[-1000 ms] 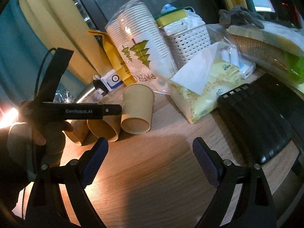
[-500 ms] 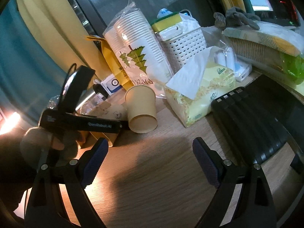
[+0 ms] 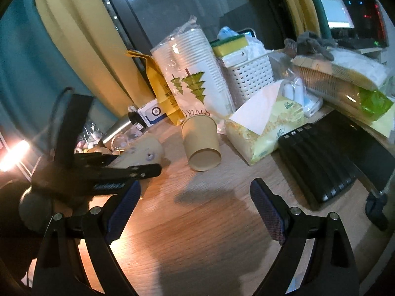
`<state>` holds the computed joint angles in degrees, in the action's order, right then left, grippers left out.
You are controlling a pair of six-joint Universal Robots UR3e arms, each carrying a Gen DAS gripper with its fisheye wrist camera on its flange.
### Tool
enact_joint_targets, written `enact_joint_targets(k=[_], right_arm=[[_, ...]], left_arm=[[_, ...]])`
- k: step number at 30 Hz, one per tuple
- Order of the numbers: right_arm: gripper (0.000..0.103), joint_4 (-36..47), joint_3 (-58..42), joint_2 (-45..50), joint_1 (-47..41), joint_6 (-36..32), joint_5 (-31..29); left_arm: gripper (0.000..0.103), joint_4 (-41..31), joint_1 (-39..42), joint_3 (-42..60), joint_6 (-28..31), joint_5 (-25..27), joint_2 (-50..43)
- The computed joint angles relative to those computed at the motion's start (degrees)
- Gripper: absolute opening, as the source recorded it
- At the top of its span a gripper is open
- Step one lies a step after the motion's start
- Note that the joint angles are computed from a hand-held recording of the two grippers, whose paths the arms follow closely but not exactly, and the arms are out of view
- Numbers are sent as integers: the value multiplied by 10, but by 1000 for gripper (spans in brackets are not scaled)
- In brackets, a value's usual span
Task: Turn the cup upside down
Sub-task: 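Reach the left tool to the drawn-on paper cup and grasp it, then lift the cup with the left tool while the right tool approaches its base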
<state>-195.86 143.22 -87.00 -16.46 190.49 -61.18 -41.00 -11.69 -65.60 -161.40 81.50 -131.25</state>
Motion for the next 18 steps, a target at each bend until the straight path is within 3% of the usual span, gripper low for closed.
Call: enact_joint_targets(k=[3, 7, 18], right_arm=[[92, 6, 6, -23, 20, 17, -25], [92, 18, 8, -54, 69, 42, -75], [92, 16, -22, -47, 243, 120, -175]], left_arm=[[65, 101, 14, -157, 25, -35, 93], [65, 169, 48, -324, 48, -92, 200], [65, 223, 211, -653, 158, -249, 430]])
